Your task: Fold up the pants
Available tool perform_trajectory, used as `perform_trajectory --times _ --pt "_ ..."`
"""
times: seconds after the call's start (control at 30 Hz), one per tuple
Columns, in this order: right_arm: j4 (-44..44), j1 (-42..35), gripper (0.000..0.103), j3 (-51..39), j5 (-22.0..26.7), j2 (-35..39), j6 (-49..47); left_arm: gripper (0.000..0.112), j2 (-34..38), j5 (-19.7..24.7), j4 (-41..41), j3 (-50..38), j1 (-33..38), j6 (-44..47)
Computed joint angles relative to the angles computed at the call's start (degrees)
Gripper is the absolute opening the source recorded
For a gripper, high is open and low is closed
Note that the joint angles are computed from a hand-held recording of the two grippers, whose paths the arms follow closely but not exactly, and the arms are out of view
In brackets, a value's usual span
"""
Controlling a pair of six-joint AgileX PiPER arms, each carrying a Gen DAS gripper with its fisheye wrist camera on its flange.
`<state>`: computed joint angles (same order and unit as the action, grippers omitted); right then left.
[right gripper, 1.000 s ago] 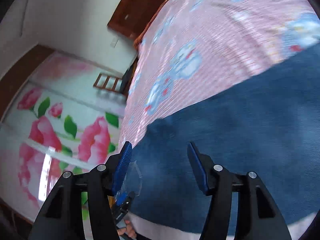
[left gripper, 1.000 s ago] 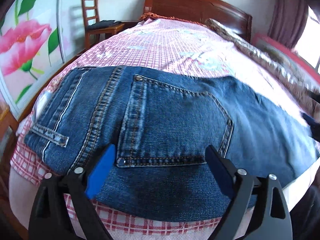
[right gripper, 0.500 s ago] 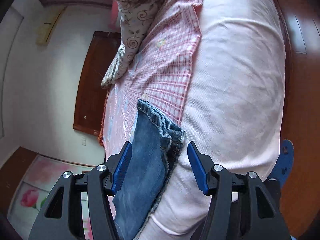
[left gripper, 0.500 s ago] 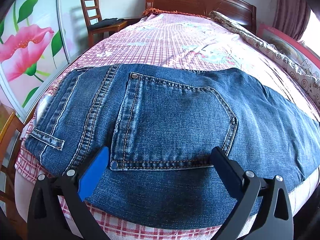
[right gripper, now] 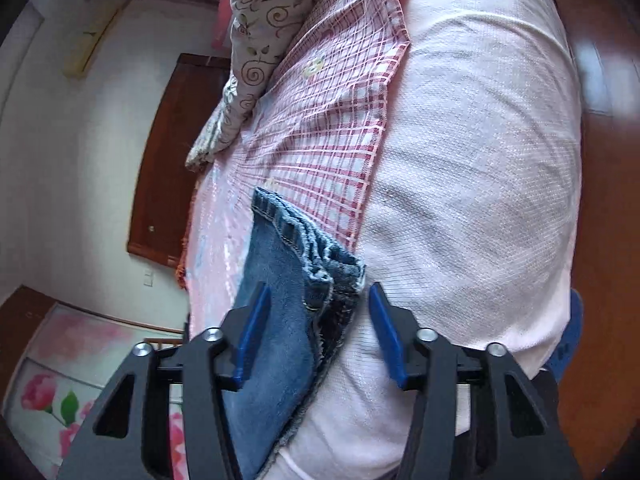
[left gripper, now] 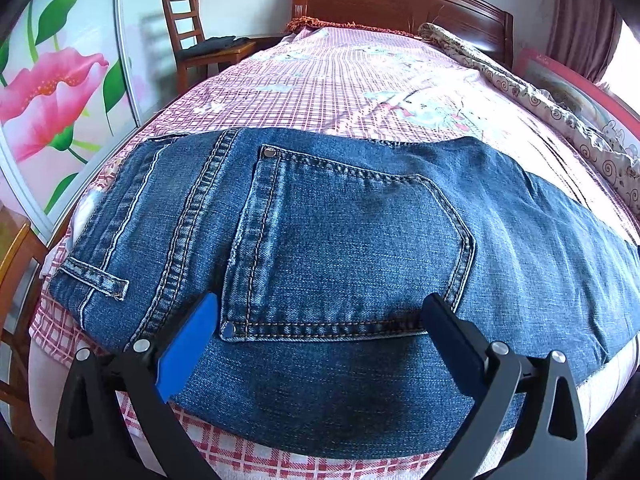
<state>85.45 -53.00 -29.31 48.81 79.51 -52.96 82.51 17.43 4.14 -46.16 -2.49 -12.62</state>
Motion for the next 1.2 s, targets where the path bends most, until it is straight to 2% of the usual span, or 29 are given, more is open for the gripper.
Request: perform_trajectory --times 0.03,0.1,0.2,0.27,0.53,0.7,0.77,0.8,0.83,0.9,0.93,0.97,1.03,1.07,1.2 --pt "-0.1 0.0 0.020 -0.2 -0.1 0.2 0.3 0.101 -0.1 -0.1 -0.4 0.1 0.1 0.5" --pt "4.5 -3.3 0.018 2.4 4.1 2.7 -4.2 0.101 -0.3 -0.2 -2.0 0.3 0.4 2.3" --pt "6.1 -3.3 0.014 4.0 4.3 -0.1 -4.6 0.101 -0.5 -0.2 -4.7 0.5 1.0 5.6" --pt "5.3 -3.6 0.006 3.9 5.2 -2.8 -2.4 0.101 -0.6 -0.2 -6.1 0.5 1.2 7.2" --pt "-1.1 3.9 0.005 -4.3 1.5 -9.6 7.8 0.101 -1.0 -0.9 -9.7 1.0 1.9 10.7" --pt "-4.2 7.1 0.005 -7.4 -2.4 -7.5 11.1 0.101 -1.3 -1.1 -14.6 1.4 2.7 15.4" --pt "-10.0 7.6 0.005 -8.1 -6.4 -7.4 13.1 0.101 -1.4 -1.1 -18.1 1.5 3.3 18.6" --pt "-11.7 7.6 0.005 -8.2 -6.4 -6.7 14.3 0.101 -1.5 -1.0 -19.6 1.6 3.6 20.2" --pt "-14.5 7.3 0.007 -8.4 -6.1 -6.0 16.3 0.101 -1.4 -1.0 -20.6 1.6 3.8 21.3" --pt "-23.8 9.6 0.012 -8.7 -10.6 -6.4 22.8 0.101 -1.4 -1.3 -21.3 1.7 3.9 22.2" --pt "-25.7 10.1 0.014 -8.0 -12.2 -7.8 23.1 0.101 -1.4 -1.3 -20.7 1.7 3.8 21.7" --pt "-29.3 11.3 0.028 -7.4 -15.1 -9.2 25.8 0.101 -1.3 -1.4 -19.9 1.7 3.6 21.0" --pt "-34.6 12.7 0.047 -6.5 -19.5 -11.2 29.4 0.101 -1.3 -1.4 -20.1 1.7 3.6 21.2" --pt "-33.7 12.4 0.048 -5.7 -20.3 -12.2 27.9 0.101 -1.3 -1.4 -20.1 1.6 3.6 21.0" --pt "-28.2 11.3 0.052 -6.4 -16.6 -8.0 19.5 0.101 -1.2 -1.5 -17.3 1.6 3.0 18.3"
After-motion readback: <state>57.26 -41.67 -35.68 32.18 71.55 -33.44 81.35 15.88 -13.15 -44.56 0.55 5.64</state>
